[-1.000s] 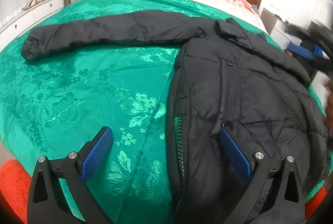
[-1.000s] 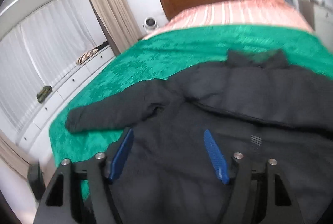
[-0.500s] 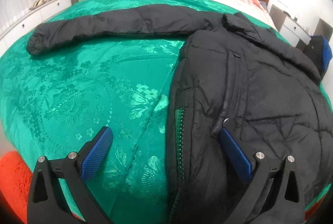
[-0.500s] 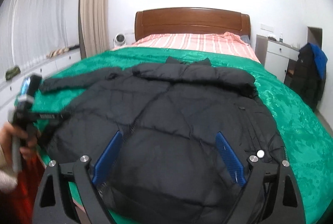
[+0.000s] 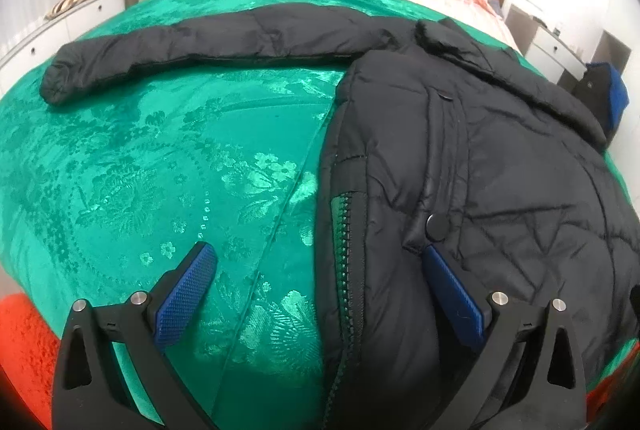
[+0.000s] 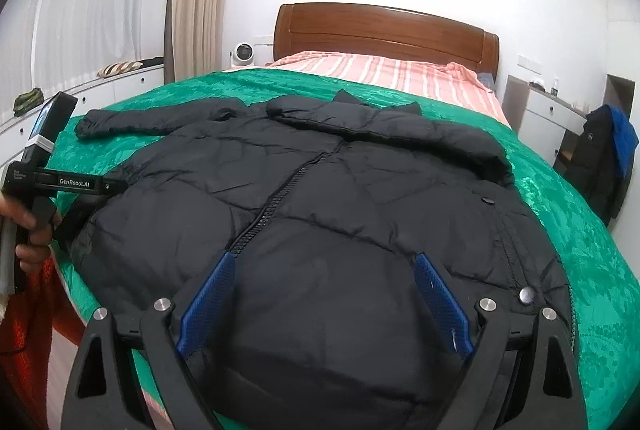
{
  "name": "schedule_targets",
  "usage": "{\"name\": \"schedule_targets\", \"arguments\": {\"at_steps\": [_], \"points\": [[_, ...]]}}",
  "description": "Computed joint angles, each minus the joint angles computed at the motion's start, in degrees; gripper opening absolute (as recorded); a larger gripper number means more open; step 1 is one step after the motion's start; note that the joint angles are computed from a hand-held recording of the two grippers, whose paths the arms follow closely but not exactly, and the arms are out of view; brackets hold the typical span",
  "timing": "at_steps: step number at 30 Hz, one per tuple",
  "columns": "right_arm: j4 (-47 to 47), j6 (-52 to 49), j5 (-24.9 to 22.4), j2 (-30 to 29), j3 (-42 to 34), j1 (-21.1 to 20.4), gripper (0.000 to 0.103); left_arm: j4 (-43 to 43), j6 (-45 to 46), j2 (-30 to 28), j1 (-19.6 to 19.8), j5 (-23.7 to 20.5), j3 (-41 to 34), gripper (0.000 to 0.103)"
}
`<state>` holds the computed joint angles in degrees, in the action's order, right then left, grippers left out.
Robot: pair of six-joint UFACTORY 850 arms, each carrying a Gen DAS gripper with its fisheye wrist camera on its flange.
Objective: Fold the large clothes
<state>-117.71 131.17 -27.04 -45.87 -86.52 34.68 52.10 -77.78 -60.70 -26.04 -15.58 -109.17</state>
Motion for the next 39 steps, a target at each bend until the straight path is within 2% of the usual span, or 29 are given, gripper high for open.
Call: {"name": "schedule_targets", "arguments": {"at_steps": [14,39], "points": [[3.96,-3.14,2.68,-1.43,-1.6,-0.43,0.09,-3.46,3.25,0.52,0.26,0.34,0.44,0.103],[3.41,-3.36,3.09,-1.79,-1.97,-0.4,0.09,-3.7,3.37,0.5,0.23,0.3,0.39,0.103]]}}
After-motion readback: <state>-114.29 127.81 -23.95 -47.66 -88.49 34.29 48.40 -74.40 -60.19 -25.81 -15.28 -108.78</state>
